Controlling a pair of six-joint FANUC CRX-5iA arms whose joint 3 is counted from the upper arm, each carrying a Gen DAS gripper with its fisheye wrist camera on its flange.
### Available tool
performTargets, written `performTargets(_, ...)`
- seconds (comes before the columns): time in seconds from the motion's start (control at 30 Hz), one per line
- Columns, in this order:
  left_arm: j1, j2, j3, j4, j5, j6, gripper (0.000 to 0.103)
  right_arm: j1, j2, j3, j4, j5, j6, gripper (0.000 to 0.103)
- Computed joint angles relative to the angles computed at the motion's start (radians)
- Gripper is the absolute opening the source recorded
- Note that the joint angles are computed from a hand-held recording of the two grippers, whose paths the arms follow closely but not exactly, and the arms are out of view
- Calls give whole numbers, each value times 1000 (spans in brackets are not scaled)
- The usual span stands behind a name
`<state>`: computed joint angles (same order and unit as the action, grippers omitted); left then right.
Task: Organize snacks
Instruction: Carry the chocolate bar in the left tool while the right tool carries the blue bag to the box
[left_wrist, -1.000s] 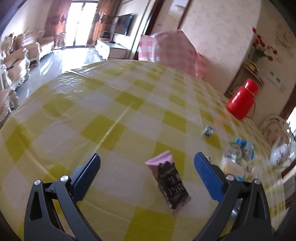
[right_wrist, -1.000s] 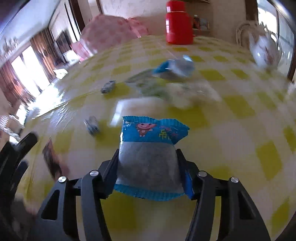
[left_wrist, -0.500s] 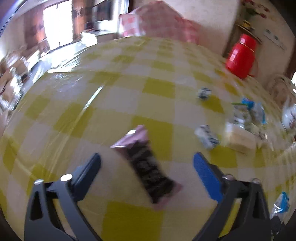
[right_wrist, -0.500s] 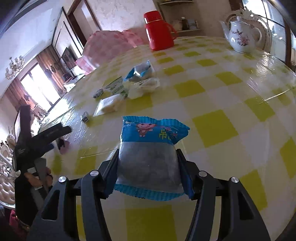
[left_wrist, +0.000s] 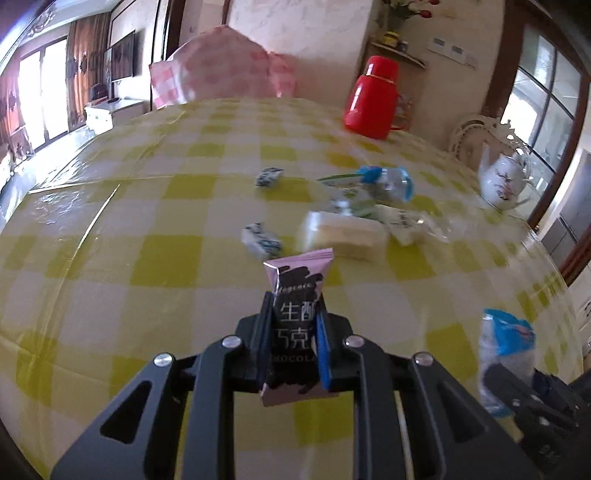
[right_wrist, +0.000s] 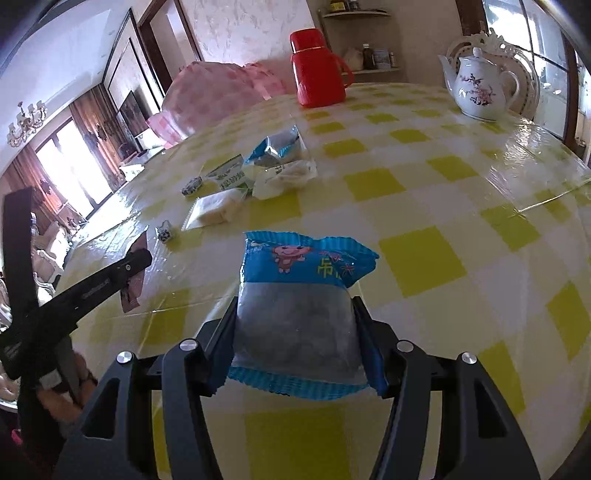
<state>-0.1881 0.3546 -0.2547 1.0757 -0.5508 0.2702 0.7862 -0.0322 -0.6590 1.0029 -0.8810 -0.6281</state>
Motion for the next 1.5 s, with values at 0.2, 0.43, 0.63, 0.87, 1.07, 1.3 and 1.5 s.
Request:
performTargets(0.2, -5, -35, -49, 52, -33, -36, 21, 26, -13, -20, 23, -30, -80, 57)
performTargets(0.43, 7, -107, -148, 136, -37, -112, 21, 115, 17, 6, 22, -119, -112, 57)
performTargets(0.63, 55, -168, -220, 177, -54, -160, 21, 199, 55, 60, -27, -219, -86, 57)
performTargets(0.87, 145, -242, -284, 171, -109, -223, 21, 272, 94, 110, -68, -283, -73, 57)
performTargets(1.07, 219, -289, -309, 109, -144, -247, 21, 313, 128, 159, -90, -300, -40, 57)
performTargets(1.3, 324, -326, -332, 41, -206, -305, 21, 357, 158, 207, -88, -315, -20, 57)
performTargets(1.5, 414, -329, -325, -4, -257, -347, 21, 382, 205, 264, -73, -308, 13, 57)
